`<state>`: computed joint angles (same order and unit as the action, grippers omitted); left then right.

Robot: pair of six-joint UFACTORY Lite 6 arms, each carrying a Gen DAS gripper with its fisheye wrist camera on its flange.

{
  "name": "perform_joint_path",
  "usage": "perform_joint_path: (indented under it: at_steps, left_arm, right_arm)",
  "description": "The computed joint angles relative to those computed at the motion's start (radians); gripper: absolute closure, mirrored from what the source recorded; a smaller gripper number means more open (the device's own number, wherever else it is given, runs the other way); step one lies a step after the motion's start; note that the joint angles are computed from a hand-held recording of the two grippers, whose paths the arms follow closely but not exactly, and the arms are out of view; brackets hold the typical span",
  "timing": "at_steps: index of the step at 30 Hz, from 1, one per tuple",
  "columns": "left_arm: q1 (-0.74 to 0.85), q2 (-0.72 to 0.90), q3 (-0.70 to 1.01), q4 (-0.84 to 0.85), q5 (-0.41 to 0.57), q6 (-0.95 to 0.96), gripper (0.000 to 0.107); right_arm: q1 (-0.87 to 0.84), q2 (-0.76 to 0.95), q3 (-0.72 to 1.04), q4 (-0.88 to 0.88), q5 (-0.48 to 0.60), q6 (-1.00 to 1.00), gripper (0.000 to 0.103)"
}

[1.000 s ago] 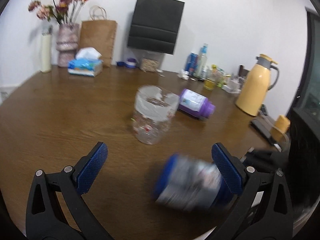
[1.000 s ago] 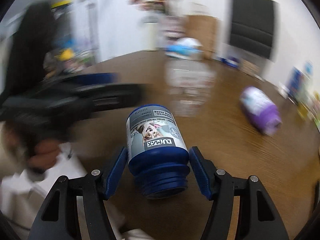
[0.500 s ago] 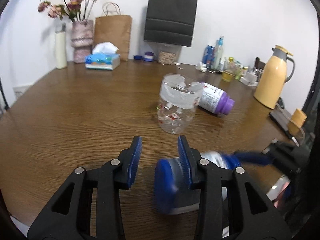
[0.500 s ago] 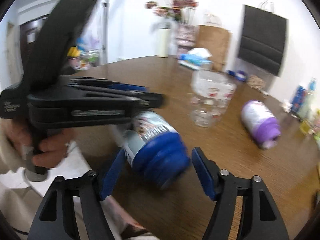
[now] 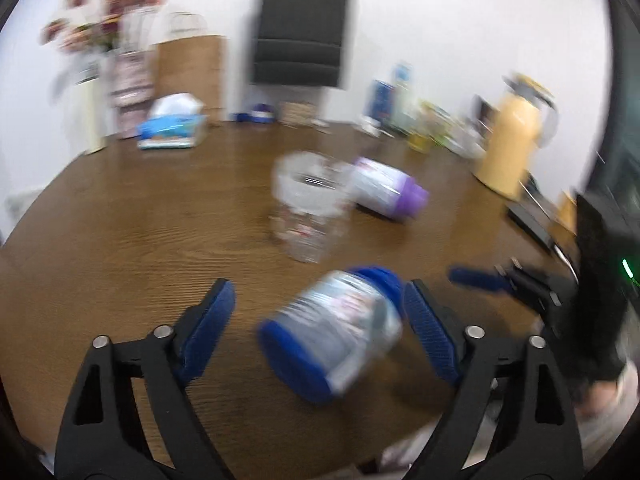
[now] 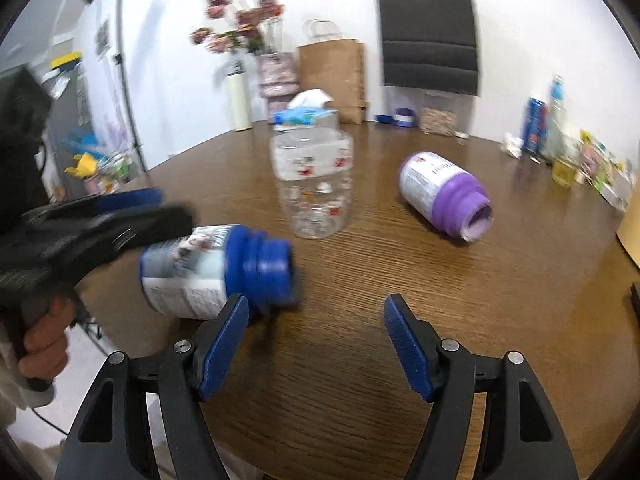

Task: Flip cup upright
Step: 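Lift the bottle with the right tool toward the left tool while the left tool grasps it, then rotate the held bottle cap-up with the left tool while the right tool steadies its neck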

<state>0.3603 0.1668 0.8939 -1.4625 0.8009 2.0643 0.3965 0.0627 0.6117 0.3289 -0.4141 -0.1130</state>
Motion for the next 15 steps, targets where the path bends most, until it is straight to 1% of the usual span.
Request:
perform_joint_path:
  at_steps: [1,4,5,6,7,9,11,12,13,14,15]
  left_arm:
    - [-0.034,-0.009,-0.006,0.029,-0.022,0.019,0.022]
    - [-0.135,0.000,-0.008,0.012,-0.150,0.097,0.023]
    - [-0.179,0.013,-0.006,-0.017,-0.220,0.140,0.028]
    - [-0.205,0.020,-0.006,-0.048,-0.268,0.182,0.031]
    - [-0.229,0.035,0.011,-0.037,-0.297,0.185,0.032]
    - [-0.237,0.064,0.050,0.056,-0.304,0.105,0.033]
    - [-0.256,0.127,0.127,0.198,-0.325,-0.062,0.033]
    - [-0.262,0.144,0.142,0.240,-0.331,-0.111,0.035]
    - [-0.272,0.171,0.164,0.290,-0.337,-0.163,0.044]
    - [-0.274,0.192,0.176,0.308,-0.338,-0.179,0.047]
    - [-0.273,0.192,0.166,0.284,-0.343,-0.154,0.048]
  right_arm:
    - [0.001,-0.031,-0.031,0.058,-0.016,-0.040,0.028]
    - [-0.021,-0.100,-0.093,0.082,-0.027,-0.062,0.028]
    - [-0.030,-0.128,-0.117,0.087,-0.025,-0.067,0.028]
    - [-0.035,-0.149,-0.134,0.091,-0.024,-0.070,0.028]
    - [-0.045,-0.170,-0.148,0.083,-0.019,-0.060,0.028]
    - [-0.063,-0.191,-0.166,0.041,-0.014,-0.019,0.028]
    - [-0.084,-0.195,-0.174,-0.028,-0.013,0.050,0.028]
    - [-0.093,-0.188,-0.169,-0.060,-0.011,0.080,0.028]
    - [-0.098,-0.186,-0.170,-0.087,-0.013,0.109,0.028]
    - [-0.104,-0.186,-0.175,-0.116,-0.018,0.137,0.028]
    - [-0.103,-0.186,-0.177,-0.129,-0.021,0.151,0.028]
